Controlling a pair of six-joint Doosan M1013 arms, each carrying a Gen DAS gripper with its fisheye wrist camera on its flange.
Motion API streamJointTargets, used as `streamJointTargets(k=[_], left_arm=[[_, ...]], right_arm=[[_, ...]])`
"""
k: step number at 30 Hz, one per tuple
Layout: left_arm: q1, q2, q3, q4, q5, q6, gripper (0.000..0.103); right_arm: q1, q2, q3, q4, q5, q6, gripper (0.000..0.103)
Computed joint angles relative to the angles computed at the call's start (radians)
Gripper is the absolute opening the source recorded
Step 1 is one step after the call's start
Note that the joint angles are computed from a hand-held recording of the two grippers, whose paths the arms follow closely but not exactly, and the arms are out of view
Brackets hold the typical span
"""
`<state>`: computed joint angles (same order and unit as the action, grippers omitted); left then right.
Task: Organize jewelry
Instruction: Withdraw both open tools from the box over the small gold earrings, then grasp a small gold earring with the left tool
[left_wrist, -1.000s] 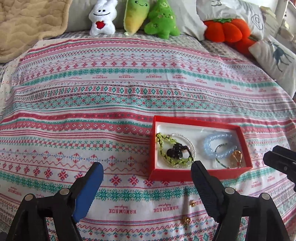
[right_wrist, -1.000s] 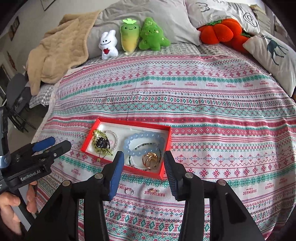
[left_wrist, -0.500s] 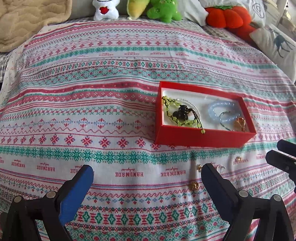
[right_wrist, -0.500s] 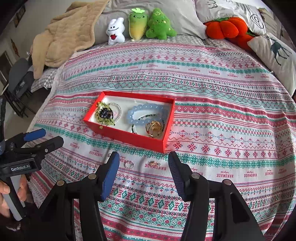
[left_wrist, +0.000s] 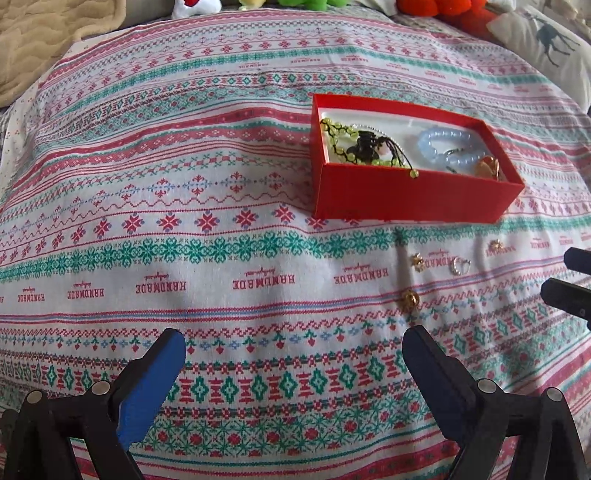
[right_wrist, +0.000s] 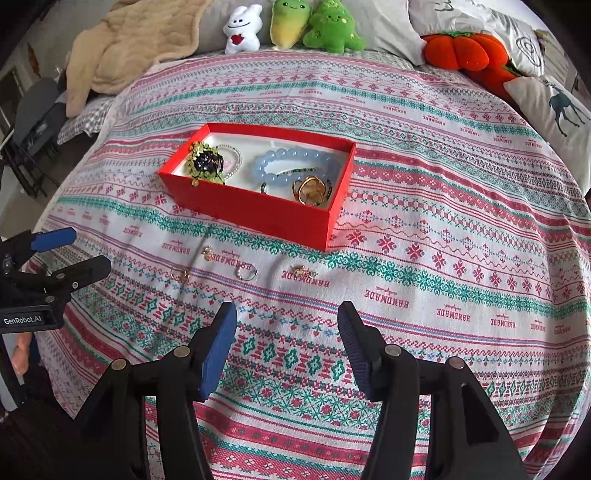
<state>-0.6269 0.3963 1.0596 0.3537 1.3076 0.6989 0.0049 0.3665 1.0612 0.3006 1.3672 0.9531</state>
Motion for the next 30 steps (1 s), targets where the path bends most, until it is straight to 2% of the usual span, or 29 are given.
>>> streamJointTargets(k=[5,11,19,24,25,27,30], left_arm=[[-0.002,-0.005,0.022,-0.002,0.004,0.018,0.097],[-0.005,-0.015,0.051,0.005,-0.025,0.012,0.097],[-0.001,-0.028,0.093,-0.035,-0.097,0.05,0.097],[-0.003,-0.031,0.109,-0.058,-0.172,0.08,0.096],[-0.004,-0.031,0.111,-0.063,-0.194,0.088,0.095],[-0.003,-0.023,0.105,-0.089,-0.224,0.117,0.08],[-0.004,-0.007,0.088,-0.125,-0.258,0.165,0.07]], right_arm=[[0.003,-0.007,0.026,-0.031,-0.005,-0.022,0.06],[0.004,-0.014,0.049,-0.056,-0.016,-0.043,0.06],[-0.001,-0.018,0.068,-0.084,-0.045,-0.046,0.06],[-0.008,-0.007,0.056,-0.086,-0.015,-0.025,0.06],[-0.009,-0.006,0.054,-0.084,-0.01,-0.023,0.06],[-0.011,-0.006,0.053,-0.082,-0.006,-0.022,0.06],[-0.012,-0.007,0.053,-0.083,-0.004,-0.021,0.06]])
